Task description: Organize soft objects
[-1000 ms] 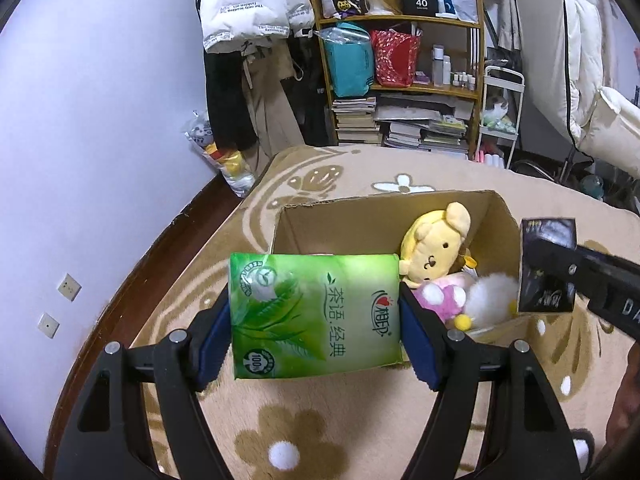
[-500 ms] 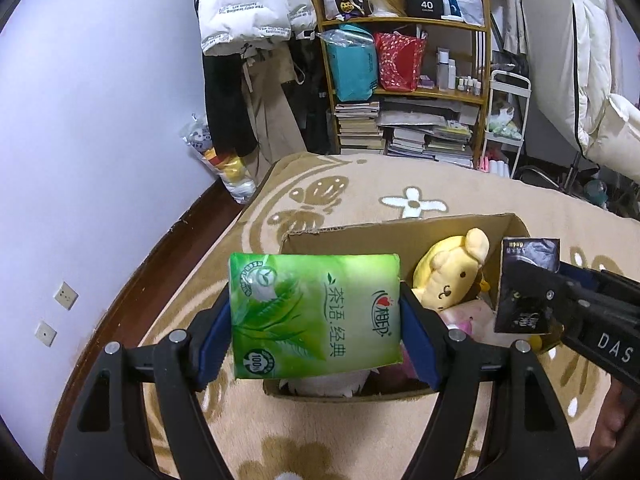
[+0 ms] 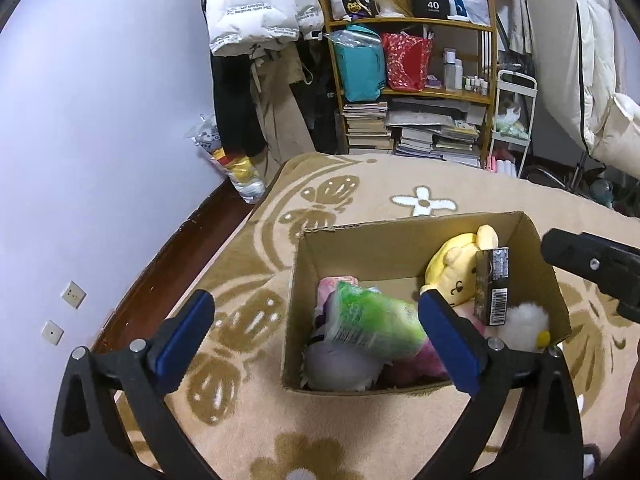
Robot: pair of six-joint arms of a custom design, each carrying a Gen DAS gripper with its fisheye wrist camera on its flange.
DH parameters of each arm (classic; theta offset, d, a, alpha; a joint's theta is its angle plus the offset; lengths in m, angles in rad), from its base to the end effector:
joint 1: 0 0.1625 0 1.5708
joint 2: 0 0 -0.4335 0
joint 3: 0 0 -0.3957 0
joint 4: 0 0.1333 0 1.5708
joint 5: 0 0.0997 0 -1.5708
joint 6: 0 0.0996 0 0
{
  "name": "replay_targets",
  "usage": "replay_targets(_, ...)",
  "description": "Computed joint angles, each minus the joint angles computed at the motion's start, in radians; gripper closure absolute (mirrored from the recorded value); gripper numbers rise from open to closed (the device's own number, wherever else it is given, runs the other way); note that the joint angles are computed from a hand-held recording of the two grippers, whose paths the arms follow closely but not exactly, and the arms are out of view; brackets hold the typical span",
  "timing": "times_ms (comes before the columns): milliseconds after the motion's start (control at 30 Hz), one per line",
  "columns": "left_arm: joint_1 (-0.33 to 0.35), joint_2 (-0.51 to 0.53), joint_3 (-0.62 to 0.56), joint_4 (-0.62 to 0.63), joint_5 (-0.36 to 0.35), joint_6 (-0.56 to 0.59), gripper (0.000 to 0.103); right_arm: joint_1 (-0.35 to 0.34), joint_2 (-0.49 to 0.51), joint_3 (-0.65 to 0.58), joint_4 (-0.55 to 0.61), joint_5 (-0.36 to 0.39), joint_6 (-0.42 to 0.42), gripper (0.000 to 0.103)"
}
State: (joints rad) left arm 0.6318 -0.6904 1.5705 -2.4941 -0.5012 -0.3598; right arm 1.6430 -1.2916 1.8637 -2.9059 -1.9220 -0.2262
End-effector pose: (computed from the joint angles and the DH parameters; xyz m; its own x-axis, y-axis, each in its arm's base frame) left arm -0.4249 -0.5844 0.0901 -0.5781 0.1342 -0.8049 0.6439 0.6809 -0.3489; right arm 0.1413 -0.5802 0.3663 -0.9177 0.0034 0.3973 -0.2647 0.7405 -0.6177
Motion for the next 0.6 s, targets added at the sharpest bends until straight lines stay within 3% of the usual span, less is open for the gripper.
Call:
replay_targets(200, -0.024, -0.053, 0.032, 0.049, 0.008, -0.042, 0.001, 0.014, -0.039, 0.034, 0.003, -0.009, 0.018, 0.0)
replay_targets(333, -0.044, -0.095, 0.052, 0.067, -0.013, -0.082, 0.001, 0.024, -0.07, 0.067, -0.014, -0.022, 0.02, 0.0)
replay_targets(600, -0.109, -0.169, 0.126, 0.113, 0.049, -0.162, 0.001, 0.057, -0.142, 0.124, -0.031, -0.043, 0.019, 0.0)
